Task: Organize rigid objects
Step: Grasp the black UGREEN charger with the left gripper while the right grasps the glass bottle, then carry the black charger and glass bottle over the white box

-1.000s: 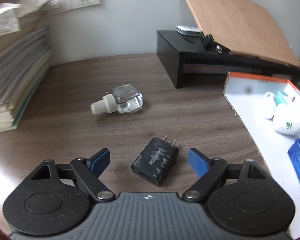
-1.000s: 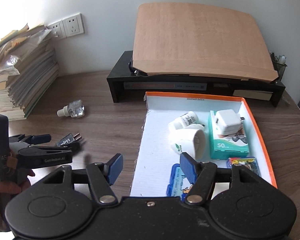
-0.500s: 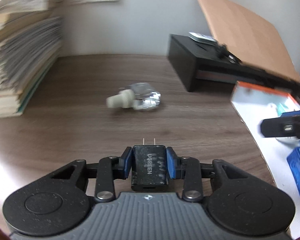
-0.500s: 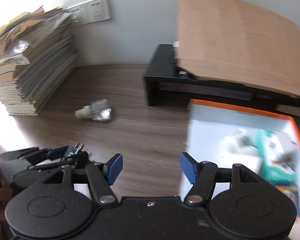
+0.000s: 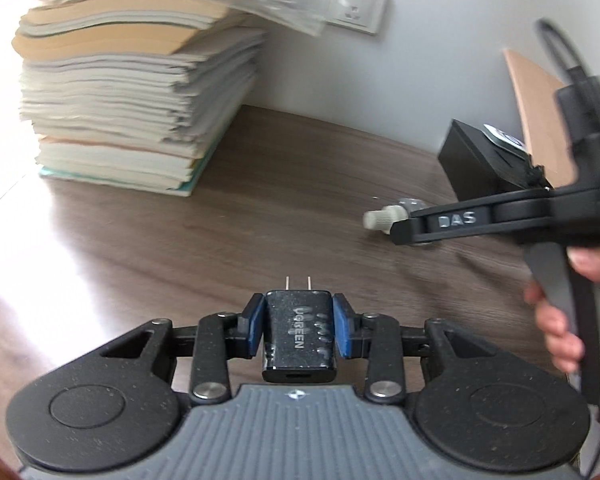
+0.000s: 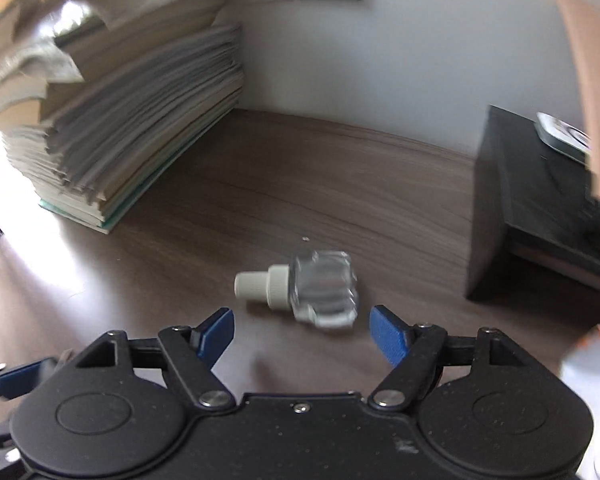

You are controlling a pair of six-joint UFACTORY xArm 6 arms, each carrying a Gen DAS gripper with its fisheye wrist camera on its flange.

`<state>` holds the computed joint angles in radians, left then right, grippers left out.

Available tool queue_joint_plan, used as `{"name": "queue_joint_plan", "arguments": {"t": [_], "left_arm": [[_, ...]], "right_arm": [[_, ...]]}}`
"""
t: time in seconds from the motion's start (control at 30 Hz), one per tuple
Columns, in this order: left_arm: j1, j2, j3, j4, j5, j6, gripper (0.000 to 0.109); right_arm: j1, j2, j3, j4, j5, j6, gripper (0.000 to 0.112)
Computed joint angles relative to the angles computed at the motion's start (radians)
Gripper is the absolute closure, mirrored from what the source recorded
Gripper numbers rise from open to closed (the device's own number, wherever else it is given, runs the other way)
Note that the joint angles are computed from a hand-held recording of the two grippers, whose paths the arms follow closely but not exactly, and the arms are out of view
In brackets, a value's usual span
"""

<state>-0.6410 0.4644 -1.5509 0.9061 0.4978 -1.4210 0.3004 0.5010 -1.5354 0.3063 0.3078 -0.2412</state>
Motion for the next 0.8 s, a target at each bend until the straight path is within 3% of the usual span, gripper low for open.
{"name": "queue_joint_plan", "arguments": {"t": [0.13, 0.23, 0.37, 0.6, 0.8], "left_arm": [[0.007, -0.014, 0.017, 0.009, 0.01, -0.031, 0.073], [0.011, -0.019, 0.024, 0.01, 0.01, -0.049, 0.073], [0.015, -0.017, 0.025, 0.014, 0.008, -0.058, 0.073], [0.015, -0.004, 0.005, 0.02, 0.021, -0.078, 0.073], [0.001, 0.012, -0.041, -0.004, 0.049, -0.054, 0.073]], "right_arm": [[0.008, 0.074, -0.089, -0.08, 0.003, 0.03, 0.021], [0.01, 0.122, -0.169, -0.024, 0.048, -0.019, 0.02], [0.011, 0.174, -0.244, -0.125, 0.105, 0.054, 0.02], [0.006, 0.123, -0.155, -0.049, 0.037, -0.028, 0.02], [0.007, 0.012, -0.026, -0.021, -0.014, -0.007, 0.02]]}}
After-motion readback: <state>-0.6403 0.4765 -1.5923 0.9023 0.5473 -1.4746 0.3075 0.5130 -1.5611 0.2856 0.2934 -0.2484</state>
